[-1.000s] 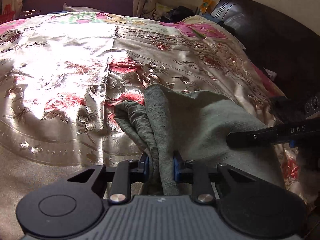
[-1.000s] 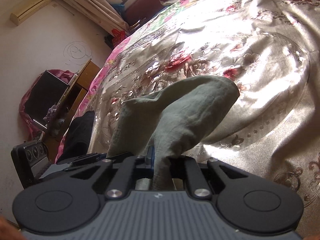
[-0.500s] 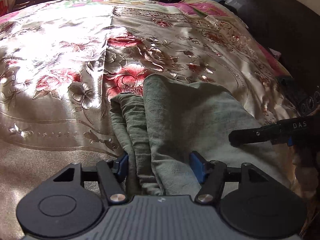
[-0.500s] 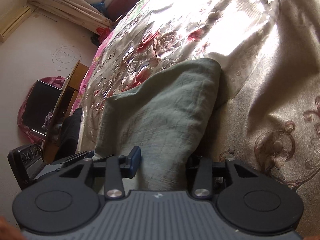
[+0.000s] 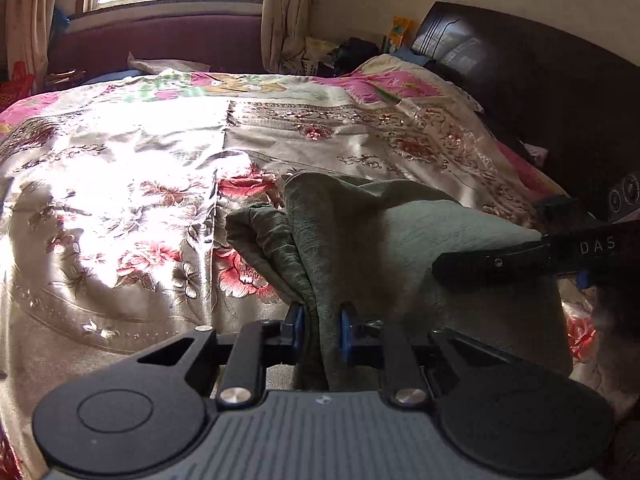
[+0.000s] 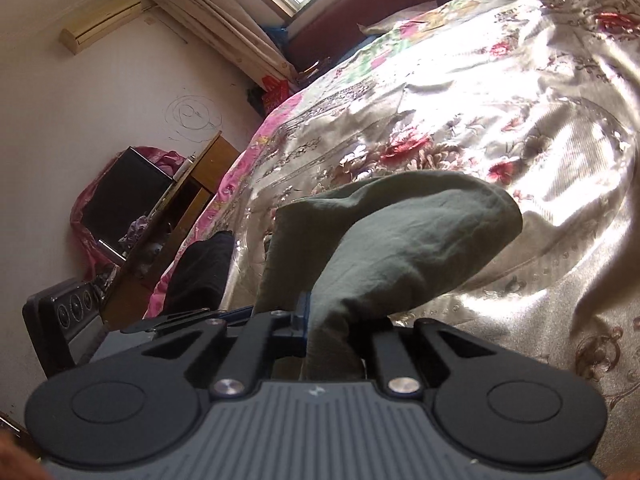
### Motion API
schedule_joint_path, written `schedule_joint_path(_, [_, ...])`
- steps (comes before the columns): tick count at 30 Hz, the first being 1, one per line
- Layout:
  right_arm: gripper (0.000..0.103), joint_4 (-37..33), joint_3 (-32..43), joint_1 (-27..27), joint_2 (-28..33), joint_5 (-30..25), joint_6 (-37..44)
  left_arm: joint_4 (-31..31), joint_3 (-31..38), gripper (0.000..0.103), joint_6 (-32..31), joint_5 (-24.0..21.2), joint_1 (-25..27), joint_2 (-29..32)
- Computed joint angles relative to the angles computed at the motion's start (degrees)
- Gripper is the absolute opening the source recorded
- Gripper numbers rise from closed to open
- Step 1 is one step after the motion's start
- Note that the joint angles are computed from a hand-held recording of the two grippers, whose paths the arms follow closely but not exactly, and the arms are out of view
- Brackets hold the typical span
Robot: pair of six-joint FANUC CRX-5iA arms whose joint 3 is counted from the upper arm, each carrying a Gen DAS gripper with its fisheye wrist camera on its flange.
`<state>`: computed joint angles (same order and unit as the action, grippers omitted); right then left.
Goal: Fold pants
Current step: 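Lift the folded green pants with both grippers and carry them toward the dark garment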
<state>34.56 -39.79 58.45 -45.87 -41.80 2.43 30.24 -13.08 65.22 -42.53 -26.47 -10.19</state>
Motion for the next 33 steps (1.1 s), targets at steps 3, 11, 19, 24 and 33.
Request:
schedule_joint_path(3, [0.010,1.1,2.2,-0.6,2.0,2.2,1.0,4.2,-1.8,0.032,-2.5,1.7,2.1,-2.0])
schedule_joint_path(11, [0.010,-13.1,15.2,-7.0,14.8,10.3,20.6,14.1,-6.9,0.031,-9.5,7.1,10.0,-6.1])
schedule_joint_path(19, [0.011,-58.2,45.0,-18.5,39.6,5.8,66.0,17.2,-9.3,0.031,-10.7,8.1,24.1,-6.9])
schedule_joint_path(24, [0.011,-70.5,64.8,-21.2,56.5,-2.1,75.4,14.8,-6.0,0.031,-9.1,7.4,32.2,-4.2])
schedule_joint_path(33, [0.010,-70.3,92.5,-19.0,77.9,-14.5,71.6,9.4,-0.4,0.031,-5.4,2.7,41.6,1.7])
